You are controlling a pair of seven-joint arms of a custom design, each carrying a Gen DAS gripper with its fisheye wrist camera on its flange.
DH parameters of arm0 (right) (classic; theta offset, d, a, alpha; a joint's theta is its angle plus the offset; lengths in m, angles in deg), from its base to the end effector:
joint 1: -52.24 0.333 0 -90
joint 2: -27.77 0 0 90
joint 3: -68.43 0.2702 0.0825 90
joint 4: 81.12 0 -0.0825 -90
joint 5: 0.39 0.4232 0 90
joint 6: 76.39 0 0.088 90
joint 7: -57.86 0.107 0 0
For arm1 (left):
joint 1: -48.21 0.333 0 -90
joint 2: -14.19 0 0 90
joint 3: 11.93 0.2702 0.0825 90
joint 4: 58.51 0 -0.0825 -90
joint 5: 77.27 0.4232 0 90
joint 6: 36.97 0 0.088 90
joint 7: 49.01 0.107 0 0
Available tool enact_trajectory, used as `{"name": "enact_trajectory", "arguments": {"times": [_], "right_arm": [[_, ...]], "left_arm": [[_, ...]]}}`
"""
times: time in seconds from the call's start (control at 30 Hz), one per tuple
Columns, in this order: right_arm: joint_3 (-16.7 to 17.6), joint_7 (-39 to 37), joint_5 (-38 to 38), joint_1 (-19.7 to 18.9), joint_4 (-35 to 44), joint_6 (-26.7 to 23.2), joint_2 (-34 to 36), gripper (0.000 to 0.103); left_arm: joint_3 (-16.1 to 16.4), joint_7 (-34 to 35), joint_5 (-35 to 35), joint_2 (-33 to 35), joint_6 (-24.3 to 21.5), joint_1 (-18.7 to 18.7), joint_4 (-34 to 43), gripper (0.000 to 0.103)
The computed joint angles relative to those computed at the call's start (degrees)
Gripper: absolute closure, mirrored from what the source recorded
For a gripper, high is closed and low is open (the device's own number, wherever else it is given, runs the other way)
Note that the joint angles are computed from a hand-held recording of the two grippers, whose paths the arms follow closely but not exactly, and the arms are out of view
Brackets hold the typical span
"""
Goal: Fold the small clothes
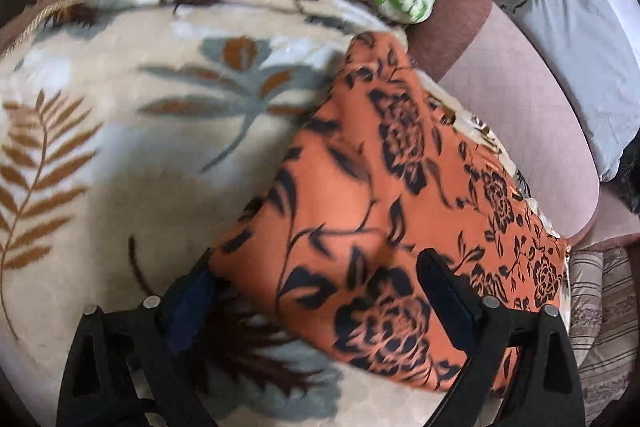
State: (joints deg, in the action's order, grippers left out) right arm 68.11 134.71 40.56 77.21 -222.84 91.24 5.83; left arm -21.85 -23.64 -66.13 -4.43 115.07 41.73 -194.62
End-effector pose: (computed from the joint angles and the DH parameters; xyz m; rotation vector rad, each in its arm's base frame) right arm 0.4850 0.1770 0.4558 -1.6119 1.5752 -0.1977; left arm 0.5150 -0.1590 0.4516 -2.5178 1.1871 -0.8263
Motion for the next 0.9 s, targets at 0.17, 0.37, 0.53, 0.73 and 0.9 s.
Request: {"name": "enact_trajectory", "arguments": {"times": [0.17, 0.37, 0.53, 0.73, 0.9], "right_arm": [[-3.58, -0.65, 5.15, -0.20, 0.98, -4.31, 0.77, 0.049], [-6.29, -6.87, 16.45, -1.24, 4.49, -9.19, 1.82, 0.049], [-6.53, -2.44, 19.78, -4.81, 5.44, -11.09, 3.02, 0.034], [-6.28, 5.29, 25.73, -9.10, 4.13, -21.02, 3.25, 0.032], [-4.31, 4.61, 30.69, -8.74, 3.96, -20.39, 5.51, 0.031]], "left_arm": [[-2.37, -1.57, 8.57, 3.22, -3.65, 1.92, 3.94, 0.059], [-0.07, -1.85, 4.43, 3.17, 3.00, 0.70, 1.59, 0.026], [-2.71, -4.23, 10.22, 4.07, -4.26, 1.60, 4.80, 0.052], [0.75, 0.90, 4.52, 1.41, 1.50, -0.30, 0.47, 0.068], [2.77, 7.90, -1.94, 1.27, 4.39, -1.58, -0.74, 0.070]]}}
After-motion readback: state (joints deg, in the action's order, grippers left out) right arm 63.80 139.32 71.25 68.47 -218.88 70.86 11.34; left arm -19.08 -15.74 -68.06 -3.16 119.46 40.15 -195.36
